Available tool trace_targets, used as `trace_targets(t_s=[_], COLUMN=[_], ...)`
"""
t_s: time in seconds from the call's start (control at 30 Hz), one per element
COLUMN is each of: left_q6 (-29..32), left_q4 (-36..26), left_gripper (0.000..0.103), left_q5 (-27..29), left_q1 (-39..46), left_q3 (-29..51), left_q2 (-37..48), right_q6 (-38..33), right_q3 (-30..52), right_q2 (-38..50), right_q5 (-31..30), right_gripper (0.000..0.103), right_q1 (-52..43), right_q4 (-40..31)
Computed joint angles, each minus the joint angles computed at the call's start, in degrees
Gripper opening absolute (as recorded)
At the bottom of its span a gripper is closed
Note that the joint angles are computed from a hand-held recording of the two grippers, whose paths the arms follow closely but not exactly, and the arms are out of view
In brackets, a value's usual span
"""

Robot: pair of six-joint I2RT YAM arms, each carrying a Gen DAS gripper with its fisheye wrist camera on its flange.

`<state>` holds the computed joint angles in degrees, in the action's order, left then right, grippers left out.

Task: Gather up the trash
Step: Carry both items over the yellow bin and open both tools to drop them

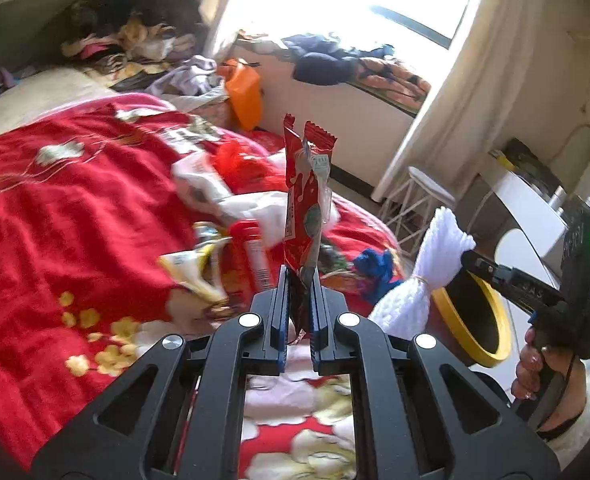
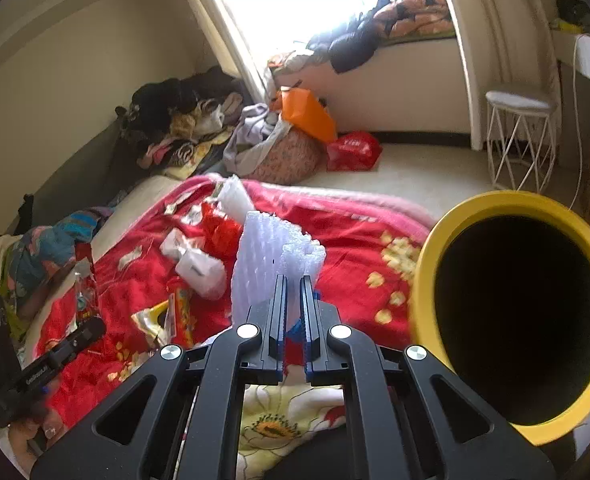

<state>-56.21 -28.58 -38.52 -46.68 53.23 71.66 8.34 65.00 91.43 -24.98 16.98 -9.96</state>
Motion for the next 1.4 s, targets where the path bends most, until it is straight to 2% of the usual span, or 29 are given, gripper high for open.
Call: trace_targets(t_s=[0.27, 0.93, 1.4], left_q6=[6.31, 13.99, 18.62], left_q4=[3.83, 8.83, 7.56], left_gripper=[0.005, 0.005, 0.005], left_q5=[2.46, 8.67, 12.92], left_q1=[-0.09, -0.92, -1.43], left_q3=[5.84, 19.43, 35.29], left_q2=[7.27, 23.81, 37.76], right_q6=[0.73, 2.04, 0.08], right_q3=[-0.08, -0.63, 0.21], right_q2=[-1.14, 0.37, 4.24], right_q5=[-0.49, 1.80, 6.28], right_gripper=[0.007, 0.006, 0.007], right_q1=[-4.05, -15.27, -21.03], right_q4=[1.07, 6.34, 8.08])
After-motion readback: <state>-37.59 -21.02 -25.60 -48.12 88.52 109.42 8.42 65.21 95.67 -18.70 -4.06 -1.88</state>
